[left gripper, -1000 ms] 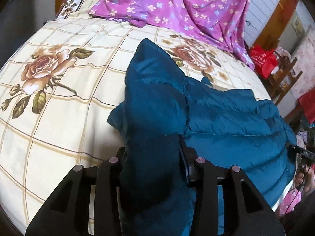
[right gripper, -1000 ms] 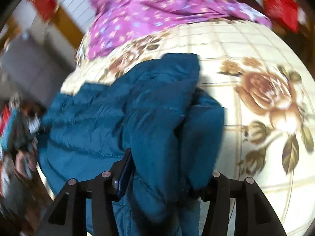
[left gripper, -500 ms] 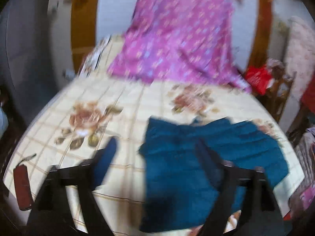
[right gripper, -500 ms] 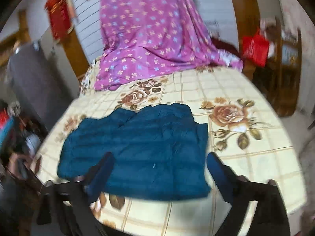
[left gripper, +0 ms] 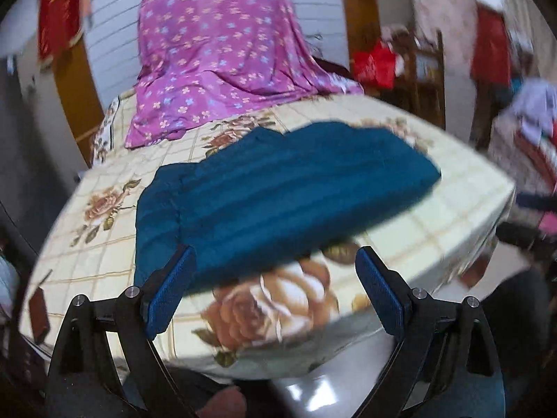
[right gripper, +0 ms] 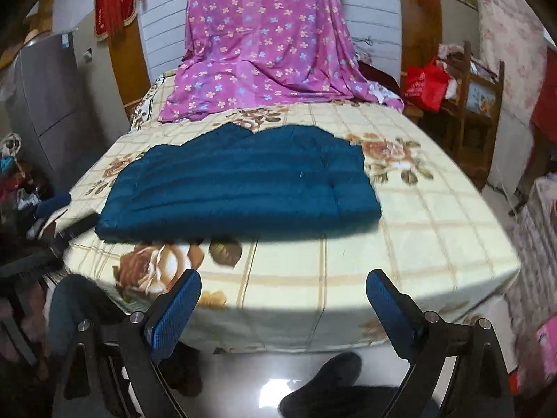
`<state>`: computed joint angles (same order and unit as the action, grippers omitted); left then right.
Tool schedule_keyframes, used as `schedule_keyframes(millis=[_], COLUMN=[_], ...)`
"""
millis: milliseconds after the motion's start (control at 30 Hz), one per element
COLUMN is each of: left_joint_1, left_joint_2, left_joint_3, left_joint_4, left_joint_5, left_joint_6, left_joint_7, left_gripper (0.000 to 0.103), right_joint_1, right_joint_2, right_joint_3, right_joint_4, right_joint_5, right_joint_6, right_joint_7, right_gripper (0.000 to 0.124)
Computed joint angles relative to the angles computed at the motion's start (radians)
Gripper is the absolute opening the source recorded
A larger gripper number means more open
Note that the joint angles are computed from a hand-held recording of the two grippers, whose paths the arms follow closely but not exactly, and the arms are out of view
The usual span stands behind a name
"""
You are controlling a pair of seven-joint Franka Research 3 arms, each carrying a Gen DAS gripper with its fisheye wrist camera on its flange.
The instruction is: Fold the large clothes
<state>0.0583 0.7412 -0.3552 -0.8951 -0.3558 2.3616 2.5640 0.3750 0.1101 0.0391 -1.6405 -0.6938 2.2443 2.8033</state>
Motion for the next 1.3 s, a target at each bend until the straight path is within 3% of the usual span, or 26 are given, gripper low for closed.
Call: schedule_keyframes(millis=[33, 100, 267, 500, 633, 800, 1033, 1300], left_joint_1=[-0.004, 0.033, 0.011, 0.056, 0.05, 0.049, 0.024, 0.026], left_joint_2=[-0.038, -0.066, -0.052, -0.118, -0.09, -0.059, -0.032, -0.017], left_joint_3=[0.023, -0.018, 0.016, -0.026, -0.008, 0.007, 0.042, 0.04], left_joint_4=[-0.074, -0.153, -0.15, -0.261, -0.17, -0.081, -0.03, -0.01], left_joint_5=[-0.04, -0.032, -0.013, -0.065, -0.056, -0.066, -0.018, -0.004], left_joint_6=[0.04, 0.051, 0.056, 0.129, -0.009, -0.111, -0.159, -0.172], left_joint_7=[0.035, 0.053, -0.05, -0.013, -0.058, -0.112, -0.187, -0.206], left_gripper=[0.093, 0.093, 0.093, 0.093, 0.093, 0.093, 0.093, 0.093], right_joint_1=[0.0, 0.003, 0.01, 0.019, 0.016, 0.019, 0.033, 0.038], right_joint_2=[-0.004, -0.014, -0.025, -0.047, -0.048, -0.041, -0.023, -0.021], right_joint_3=[0.001, 0.005, 0.016, 0.035, 0.041, 0.043, 0.039, 0.035], right_joint_4=[-0.014, -0.049, -0.075, -0.087, -0.091, -0.081, -0.056, -0.051], right_joint_5=[0.002, -0.002, 0.007, -0.018, -0.012, -0.013, -0.018, -0.024], right_joint_6=[0.016, 0.037, 0.018, -0.011, -0.009, -0.001, -0.02, -0.02], right_joint_7=[0.015, 0.049, 0.079, 0.077, 0.081, 0.078, 0.064, 0.061], right_gripper=[0.095, 0.095, 0.095, 0.095, 0.095, 0.095, 0.095, 0.095])
